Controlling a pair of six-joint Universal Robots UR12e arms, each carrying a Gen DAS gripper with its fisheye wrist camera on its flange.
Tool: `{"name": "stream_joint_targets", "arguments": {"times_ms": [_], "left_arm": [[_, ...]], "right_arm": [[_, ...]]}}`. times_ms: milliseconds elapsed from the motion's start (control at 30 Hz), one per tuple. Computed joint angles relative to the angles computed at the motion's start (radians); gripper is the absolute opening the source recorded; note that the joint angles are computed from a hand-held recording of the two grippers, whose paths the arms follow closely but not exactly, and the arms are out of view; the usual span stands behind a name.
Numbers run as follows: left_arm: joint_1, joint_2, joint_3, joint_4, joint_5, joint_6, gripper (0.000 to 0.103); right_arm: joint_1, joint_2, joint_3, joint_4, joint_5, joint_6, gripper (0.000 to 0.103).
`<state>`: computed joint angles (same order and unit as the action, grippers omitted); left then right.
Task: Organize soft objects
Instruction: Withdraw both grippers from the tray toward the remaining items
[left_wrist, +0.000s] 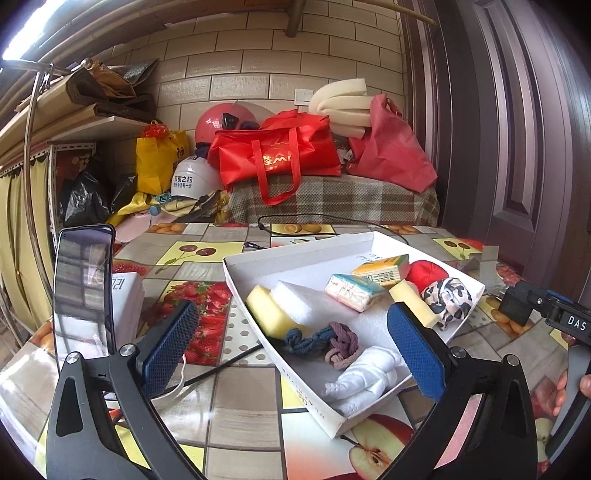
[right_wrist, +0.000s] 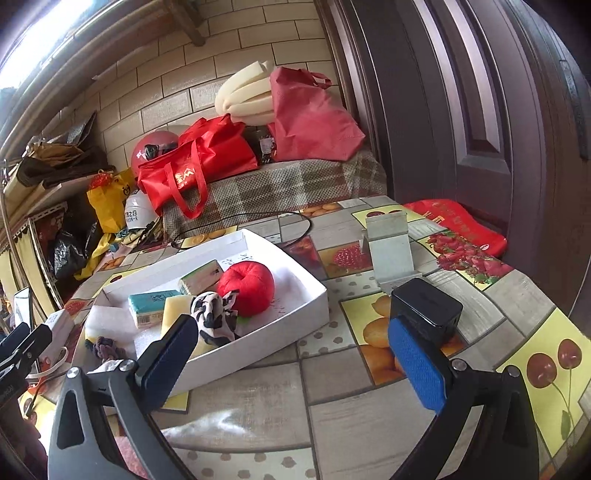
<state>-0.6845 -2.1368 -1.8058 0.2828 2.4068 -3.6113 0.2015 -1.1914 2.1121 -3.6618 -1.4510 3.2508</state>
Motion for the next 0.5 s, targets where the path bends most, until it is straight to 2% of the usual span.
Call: {"name": "stream_joint_targets", "arguments": {"times_ms": [233, 333, 500], "left_arm": [[-0.013, 0.02, -0.029, -0.007, -0.029, 0.0, 0.103], [-0.02, 0.023, -0.036, -0.004, -0.025, 0.004, 0.103], [-0.027, 0.034, -0.049, -0.019, -0.032, -0.013, 0.103]], "right_arm": [[-0.001, -0.022, 0.046, -0.045, 0.06, -0.093, 0.103], [0.001, -0.024, 0.058, -0.071, 0.062, -0.108, 0.103], [0.008, -0.038, 0.074, -0.058, 0.063, -0.144, 0.103]]}}
